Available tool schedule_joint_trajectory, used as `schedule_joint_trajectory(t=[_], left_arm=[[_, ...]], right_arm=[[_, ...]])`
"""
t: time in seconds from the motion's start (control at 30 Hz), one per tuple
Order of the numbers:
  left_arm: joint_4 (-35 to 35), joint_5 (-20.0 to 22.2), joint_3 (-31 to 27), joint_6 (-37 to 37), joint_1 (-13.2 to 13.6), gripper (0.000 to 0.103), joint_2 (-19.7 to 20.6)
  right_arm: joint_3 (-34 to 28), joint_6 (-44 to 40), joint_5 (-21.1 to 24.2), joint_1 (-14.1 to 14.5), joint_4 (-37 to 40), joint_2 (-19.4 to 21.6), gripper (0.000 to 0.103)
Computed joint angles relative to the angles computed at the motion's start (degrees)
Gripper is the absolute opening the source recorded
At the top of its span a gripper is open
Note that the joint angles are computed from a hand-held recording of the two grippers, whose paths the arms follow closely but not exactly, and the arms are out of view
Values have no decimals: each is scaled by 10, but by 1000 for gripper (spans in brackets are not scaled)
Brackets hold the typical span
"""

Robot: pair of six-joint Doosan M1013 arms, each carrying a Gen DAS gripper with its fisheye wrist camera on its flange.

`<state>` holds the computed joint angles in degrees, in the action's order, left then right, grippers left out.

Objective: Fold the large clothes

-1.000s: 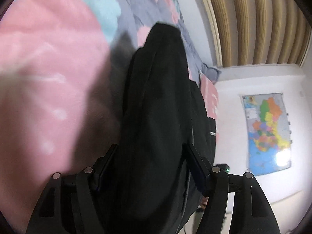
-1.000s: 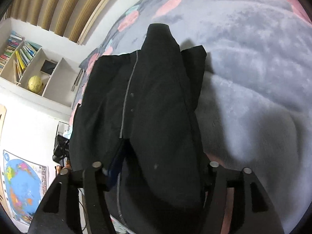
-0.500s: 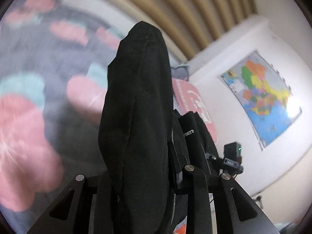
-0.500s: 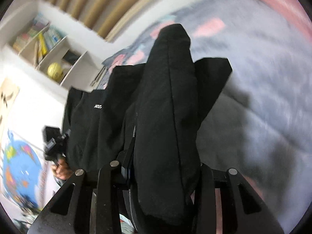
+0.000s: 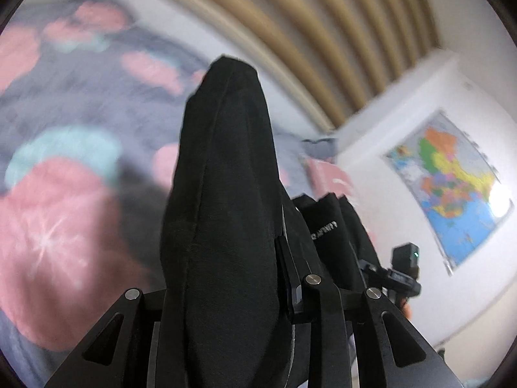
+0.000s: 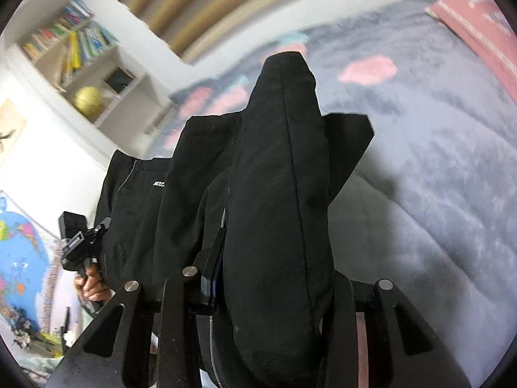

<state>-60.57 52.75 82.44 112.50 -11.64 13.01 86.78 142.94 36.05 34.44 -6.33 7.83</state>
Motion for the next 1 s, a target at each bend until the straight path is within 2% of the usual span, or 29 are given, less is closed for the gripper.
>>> schedule_joint_trajectory(t=[0.03,0.1,0.13,0.17,0.2,0.23,0.27,0.3,0.33,0.37,0.43,0.47,0.53,0.6,0.63,0.7,0.8,0.87,0.93,1.0], left_arm=[[14,-2,5,-16,2,29,4],[56,1,16,-76,11,28,19],[52,7,23,-74,18,35,23],[18,15,38,-62,29,46,27],[-46,29,62,-53,46,51,31],[-95,43,77,-42,57,51,33],[-125,56,86,-30,66,51,34],[-134,60,92,-25,72,51,30],[-112,47,92,-34,74,51,20],[-81,35,88,-47,73,51,12],[9,-2,74,-72,63,51,-14],[28,-12,68,-65,58,51,-23],[57,-32,55,-36,41,52,-45],[97,-51,38,-7,9,60,-62],[113,-54,31,-1,0,67,-65],[173,-63,14,-5,-40,70,-64],[306,-72,-6,-70,-93,70,-49],[402,-37,-30,-162,-121,70,-19],[413,-2,-38,-201,-126,70,6],[410,-45,-14,-208,-125,70,3]], right_arm=[[4,1,8,-4,5,5,40],[17,55,22,-10,-15,11,43],[27,75,7,-14,-8,10,45],[58,89,-35,-22,18,-1,48],[82,99,-69,-28,40,-9,49],[106,114,-93,-31,55,-17,52],[121,138,-97,-31,47,-23,61],[133,159,-101,-30,34,-29,68],[144,200,-101,-26,4,-37,74],[151,228,-101,-23,-16,-45,75],[146,271,-69,-14,-62,-53,75],[130,311,-25,0,-120,-55,75],[95,331,37,22,-190,-51,75],[51,319,79,46,-247,-39,75],[24,305,103,61,-275,-27,76],[-33,268,143,84,-313,10,77],[-96,197,163,89,-273,61,77],[-127,152,186,81,-211,98,77],[-135,132,206,71,-154,119,77],[-127,145,215,74,-172,131,77]])
